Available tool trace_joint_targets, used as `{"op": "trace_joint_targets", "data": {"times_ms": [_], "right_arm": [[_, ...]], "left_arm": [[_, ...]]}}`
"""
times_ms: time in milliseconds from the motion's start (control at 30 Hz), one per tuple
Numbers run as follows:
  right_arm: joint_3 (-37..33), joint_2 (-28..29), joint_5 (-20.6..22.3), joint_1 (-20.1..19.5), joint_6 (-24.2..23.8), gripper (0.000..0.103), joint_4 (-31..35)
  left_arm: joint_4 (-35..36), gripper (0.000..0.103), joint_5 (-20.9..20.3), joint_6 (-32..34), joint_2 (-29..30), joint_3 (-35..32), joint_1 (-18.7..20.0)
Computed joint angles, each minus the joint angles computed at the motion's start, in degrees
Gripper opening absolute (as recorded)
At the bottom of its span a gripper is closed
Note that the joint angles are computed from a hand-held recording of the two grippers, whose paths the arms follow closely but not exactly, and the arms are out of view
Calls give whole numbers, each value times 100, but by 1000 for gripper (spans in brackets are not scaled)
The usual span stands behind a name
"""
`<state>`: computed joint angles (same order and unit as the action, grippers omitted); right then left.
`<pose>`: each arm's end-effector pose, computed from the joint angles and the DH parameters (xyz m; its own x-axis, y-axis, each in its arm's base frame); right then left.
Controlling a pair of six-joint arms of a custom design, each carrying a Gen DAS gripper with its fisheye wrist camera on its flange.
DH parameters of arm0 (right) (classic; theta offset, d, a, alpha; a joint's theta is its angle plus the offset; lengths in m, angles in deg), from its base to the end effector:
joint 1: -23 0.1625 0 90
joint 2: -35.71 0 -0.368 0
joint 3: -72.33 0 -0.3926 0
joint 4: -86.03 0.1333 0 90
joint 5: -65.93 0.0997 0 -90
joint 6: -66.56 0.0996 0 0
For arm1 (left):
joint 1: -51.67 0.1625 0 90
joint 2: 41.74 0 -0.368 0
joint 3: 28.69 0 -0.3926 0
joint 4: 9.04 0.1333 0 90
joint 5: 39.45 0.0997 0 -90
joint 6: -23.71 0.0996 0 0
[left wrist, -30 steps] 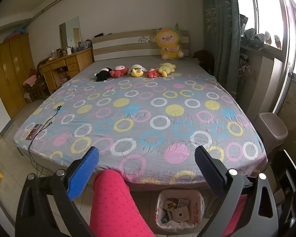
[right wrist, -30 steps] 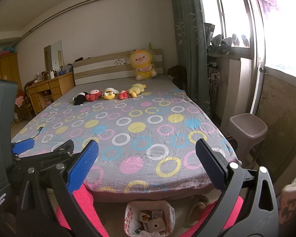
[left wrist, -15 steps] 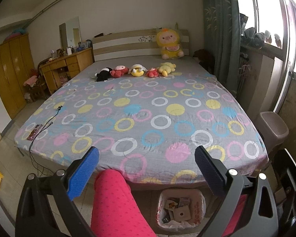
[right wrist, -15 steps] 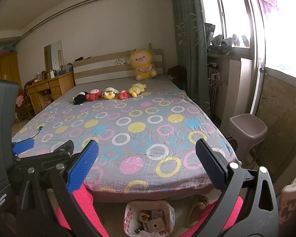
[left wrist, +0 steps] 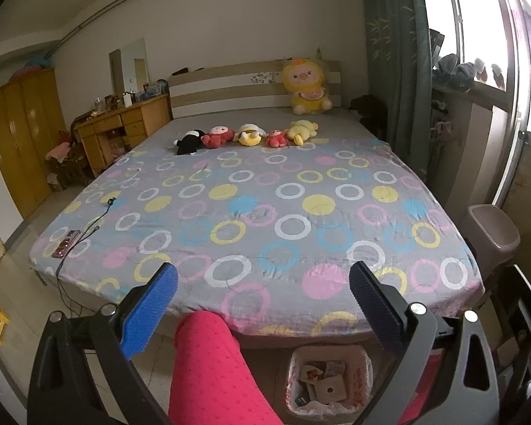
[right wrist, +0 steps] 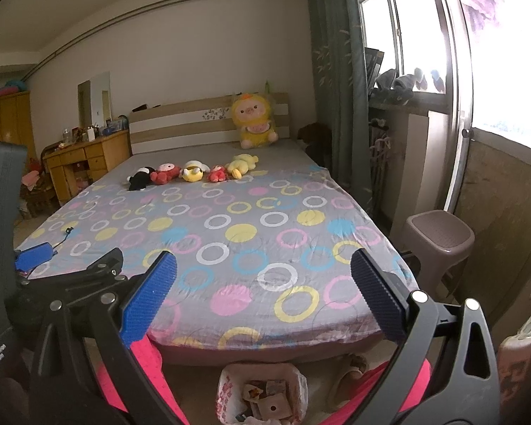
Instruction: Collect trash
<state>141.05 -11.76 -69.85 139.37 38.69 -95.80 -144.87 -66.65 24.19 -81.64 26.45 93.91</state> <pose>0.3723 -0.6116 0.3623 -0.7487 0.1222 0.6515 -0.5630 0.4016 -0.7223 -0.4210 -0.6820 0.3069 -0.6370 0.0390 -0.7699 0.6427 0.5784 -0.5025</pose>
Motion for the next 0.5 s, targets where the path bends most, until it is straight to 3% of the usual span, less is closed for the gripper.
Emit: {"op": "trace_joint_targets", "data": {"times_ms": [500], "right_arm": [[29, 39, 0, -8, -166, 96, -152]], "left_arm": [[163, 95, -18, 13, 6, -85, 4]]}}
